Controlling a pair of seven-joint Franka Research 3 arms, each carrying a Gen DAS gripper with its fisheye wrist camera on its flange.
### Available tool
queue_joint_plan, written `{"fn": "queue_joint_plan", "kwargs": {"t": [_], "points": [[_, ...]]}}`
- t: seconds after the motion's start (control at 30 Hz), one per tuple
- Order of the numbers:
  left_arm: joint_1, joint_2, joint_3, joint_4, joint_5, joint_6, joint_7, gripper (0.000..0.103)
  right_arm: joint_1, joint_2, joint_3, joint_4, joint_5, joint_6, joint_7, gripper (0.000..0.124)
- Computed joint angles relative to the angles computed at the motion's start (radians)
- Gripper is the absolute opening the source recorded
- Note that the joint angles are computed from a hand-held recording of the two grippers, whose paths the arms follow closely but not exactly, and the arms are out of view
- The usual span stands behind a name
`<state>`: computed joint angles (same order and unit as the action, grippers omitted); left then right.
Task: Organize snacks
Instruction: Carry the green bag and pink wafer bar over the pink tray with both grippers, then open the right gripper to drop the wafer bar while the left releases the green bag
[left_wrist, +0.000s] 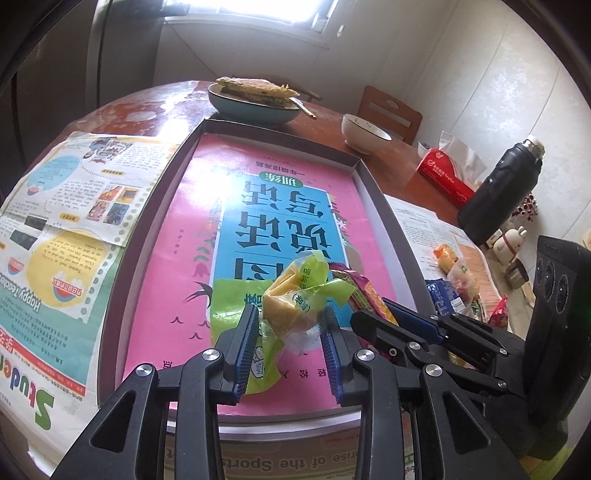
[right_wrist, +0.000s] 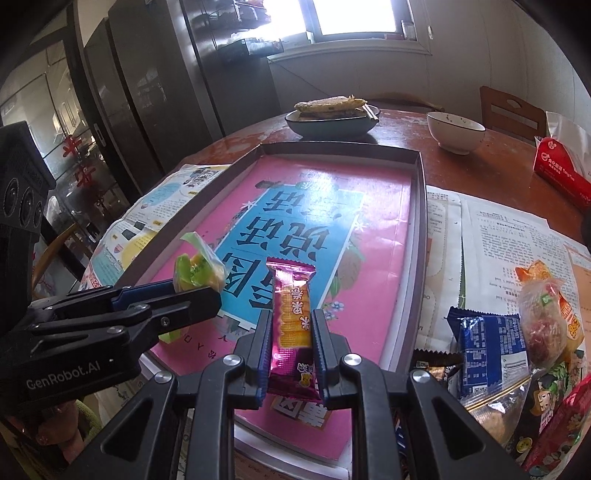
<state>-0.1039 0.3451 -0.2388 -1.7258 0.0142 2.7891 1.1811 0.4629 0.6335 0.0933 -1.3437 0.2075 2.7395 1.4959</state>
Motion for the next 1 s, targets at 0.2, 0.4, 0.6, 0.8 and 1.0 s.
{"fn": "queue_joint_plan", "kwargs": {"t": [0.2,0.4,0.6,0.8,1.0], "points": [[-0.006,0.002,0.018,0.001,0.021,0.000,-0.035,0.035,0.014,-0.005,-0.016,-0.013,-0.021,0.007,0.014,0.022],[0.001,0.000,0.020,-0.001,0.033,-0.001,-0.046,0.035,0.015,-0.006,-0.017,-0.013,-0.029,0.005,0.020,0.022],[-0.015,0.003,0.032,0.006,0.067,-0.019,-0.071,0.035,0.008,-0.010,-0.007,-0.020,-0.023,0.012,0.013,0.022],[-0.009,0.001,0.021,0.003,0.065,-0.013,-0.062,0.035,0.005,-0.023,-0.004,-0.041,-0.016,0.027,0.008,0.022],[-0.002,-0.004,0.011,0.000,0.041,-0.014,-0.041,0.041,-0.002,-0.034,0.002,-0.055,-0.003,0.033,0.002,0.027]]}}
